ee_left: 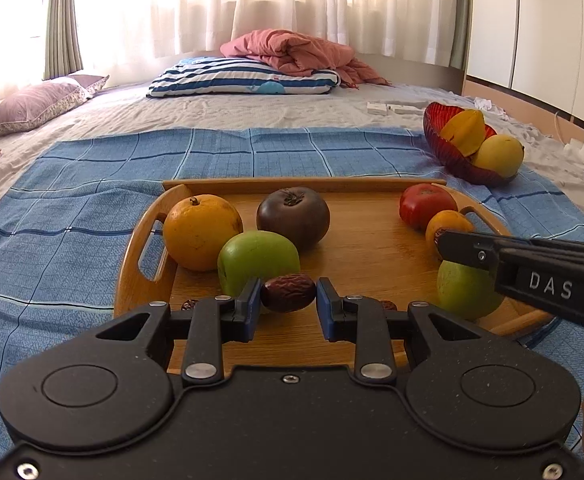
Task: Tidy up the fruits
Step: 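Carry both dates up and over the wooden tray with both tools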
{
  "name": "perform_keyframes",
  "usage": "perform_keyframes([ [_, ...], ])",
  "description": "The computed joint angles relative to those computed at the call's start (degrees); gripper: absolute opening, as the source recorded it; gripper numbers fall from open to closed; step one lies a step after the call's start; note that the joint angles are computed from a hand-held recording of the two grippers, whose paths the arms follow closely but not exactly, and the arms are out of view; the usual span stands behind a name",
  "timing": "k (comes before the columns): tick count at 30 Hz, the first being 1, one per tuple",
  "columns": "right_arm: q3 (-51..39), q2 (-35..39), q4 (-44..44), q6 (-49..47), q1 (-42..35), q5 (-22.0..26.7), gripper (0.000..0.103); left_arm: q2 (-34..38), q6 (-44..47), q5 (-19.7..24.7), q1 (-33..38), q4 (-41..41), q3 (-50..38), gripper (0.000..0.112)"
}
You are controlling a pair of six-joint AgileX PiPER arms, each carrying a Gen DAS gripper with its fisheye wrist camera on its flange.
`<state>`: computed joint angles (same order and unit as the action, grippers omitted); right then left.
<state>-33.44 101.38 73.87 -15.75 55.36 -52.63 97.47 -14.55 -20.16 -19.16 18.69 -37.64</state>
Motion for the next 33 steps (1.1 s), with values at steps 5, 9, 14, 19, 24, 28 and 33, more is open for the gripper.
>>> perform_keyframes([
  [5, -0.98, -3.94, -5.06, -2.14, -10.09, 11.83, 0.021, 1.85, -2.23, 1.33, 0.35, 2.55, -2.38, 0.028],
  [9, -3.90, -4.31, -5.12, -7.21, -15.15, 19.57, 0.021, 2.10, -7.52, 0.87, 0.62, 8.45, -2.22, 0.028],
  [14, -10.19, -1.85, 5.43, -22.45, -18.31, 26.60, 0.021, 2.25, -5.91, 0.50, -0.41, 8.09, -1.74, 0.028],
  [19, -13.90, 0.25, 10.94, -29.52, -20.29, 30.77, 0.022, 3.70, -6.81, 1.13, -1.21, 7.68, -2.77, 0.028],
  [24, -15.97, 1.39, 15.71, -35.00, -20.21, 31.70, 0.022, 5.22, -3.07, 1.23, -2.66, 3.51, -3.29, 0.028],
  [28, -17.57, 2.27, 19.16, -39.81, -20.14, 31.72, 0.022, 6.34, 0.08, 1.53, -3.66, -0.35, -3.91, 0.028],
  [33, -19.36, 3.18, 24.31, -46.05, -20.09, 31.80, 0.022, 7.64, 2.57, 1.64, -4.41, -3.78, -4.53, 0.028],
])
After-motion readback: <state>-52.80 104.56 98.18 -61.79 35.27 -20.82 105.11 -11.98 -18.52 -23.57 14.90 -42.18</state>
